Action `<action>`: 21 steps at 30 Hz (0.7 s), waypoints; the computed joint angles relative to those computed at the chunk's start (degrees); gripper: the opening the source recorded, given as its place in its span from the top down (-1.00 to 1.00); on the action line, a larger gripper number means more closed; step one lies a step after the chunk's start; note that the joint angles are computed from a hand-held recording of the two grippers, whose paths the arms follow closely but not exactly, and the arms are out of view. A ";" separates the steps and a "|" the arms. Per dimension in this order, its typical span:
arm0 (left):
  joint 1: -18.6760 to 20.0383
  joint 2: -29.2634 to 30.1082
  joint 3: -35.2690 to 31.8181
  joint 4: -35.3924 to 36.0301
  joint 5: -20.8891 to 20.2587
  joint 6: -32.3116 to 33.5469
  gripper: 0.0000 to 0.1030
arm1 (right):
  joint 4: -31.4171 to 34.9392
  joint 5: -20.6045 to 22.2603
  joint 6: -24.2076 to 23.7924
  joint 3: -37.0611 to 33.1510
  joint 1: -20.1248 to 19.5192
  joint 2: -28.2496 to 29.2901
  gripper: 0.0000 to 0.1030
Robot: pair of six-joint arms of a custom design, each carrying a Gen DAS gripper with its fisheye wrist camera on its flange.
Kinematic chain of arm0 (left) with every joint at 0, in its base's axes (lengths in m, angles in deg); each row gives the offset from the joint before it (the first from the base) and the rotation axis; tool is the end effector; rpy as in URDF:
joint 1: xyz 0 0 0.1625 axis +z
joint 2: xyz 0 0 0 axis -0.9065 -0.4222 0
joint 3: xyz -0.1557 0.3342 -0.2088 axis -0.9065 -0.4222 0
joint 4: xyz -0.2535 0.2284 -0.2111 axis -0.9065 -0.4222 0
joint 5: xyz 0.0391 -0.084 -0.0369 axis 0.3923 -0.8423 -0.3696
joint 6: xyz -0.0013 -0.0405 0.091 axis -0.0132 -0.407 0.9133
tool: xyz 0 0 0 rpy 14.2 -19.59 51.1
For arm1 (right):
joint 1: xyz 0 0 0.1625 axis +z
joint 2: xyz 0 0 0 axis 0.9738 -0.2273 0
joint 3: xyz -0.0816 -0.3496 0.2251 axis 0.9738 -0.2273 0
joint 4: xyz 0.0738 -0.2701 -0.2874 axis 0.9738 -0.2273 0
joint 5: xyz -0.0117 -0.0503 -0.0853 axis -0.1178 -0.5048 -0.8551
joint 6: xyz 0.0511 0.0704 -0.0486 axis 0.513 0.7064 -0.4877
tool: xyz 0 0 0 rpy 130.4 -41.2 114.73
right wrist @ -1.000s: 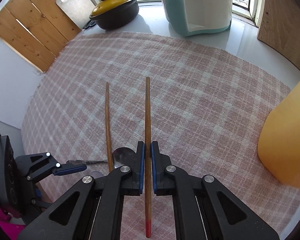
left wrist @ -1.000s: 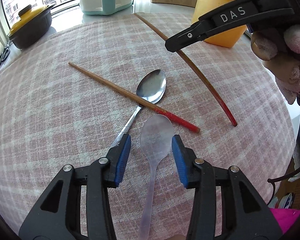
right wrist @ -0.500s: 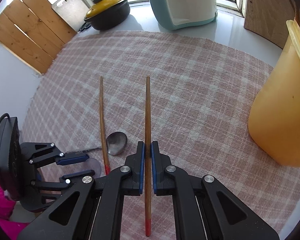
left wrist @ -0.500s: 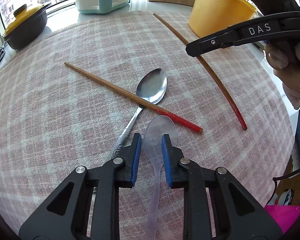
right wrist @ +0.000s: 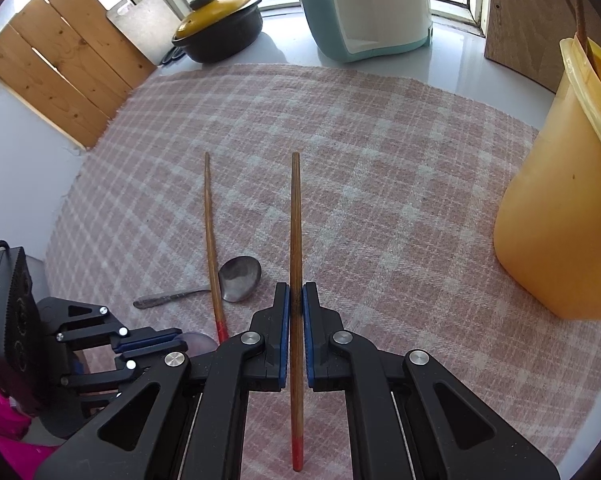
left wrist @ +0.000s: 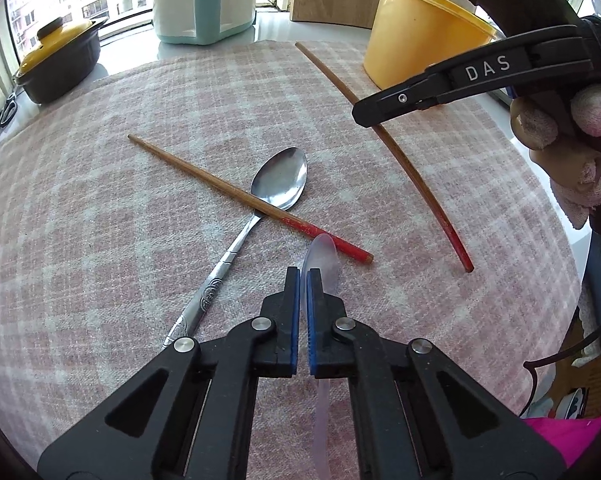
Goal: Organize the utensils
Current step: 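Lift the plastic spoon with the left tool while the right tool lifts the chopstick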
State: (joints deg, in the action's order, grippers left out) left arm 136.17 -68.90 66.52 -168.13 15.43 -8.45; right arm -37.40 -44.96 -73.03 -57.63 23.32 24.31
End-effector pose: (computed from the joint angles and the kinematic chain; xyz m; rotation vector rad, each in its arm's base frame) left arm -0.0801 -0.7826 0.1670 0.8740 2.5237 -0.2675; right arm 0.2486 -0.8695 0.0473 0.4654 -2.6472 0.2691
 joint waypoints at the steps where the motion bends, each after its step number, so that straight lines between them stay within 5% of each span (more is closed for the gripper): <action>1: -0.26 -0.36 0.90 -0.66 0.31 0.37 1.00 | -0.56 0.08 0.02 0.91 0.01 -0.44 0.90; 8: -2.02 -0.83 5.16 -5.06 3.52 3.85 1.00 | -3.65 -0.36 0.44 6.51 0.07 -3.25 0.90; 21: -1.70 -2.22 5.48 -4.36 -0.20 0.15 1.00 | -11.39 -0.48 0.37 16.53 0.36 -8.51 0.90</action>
State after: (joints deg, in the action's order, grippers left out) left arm 134.46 -71.11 72.00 -172.49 15.23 -8.30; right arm -48.79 -45.44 -72.66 -41.10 23.67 15.80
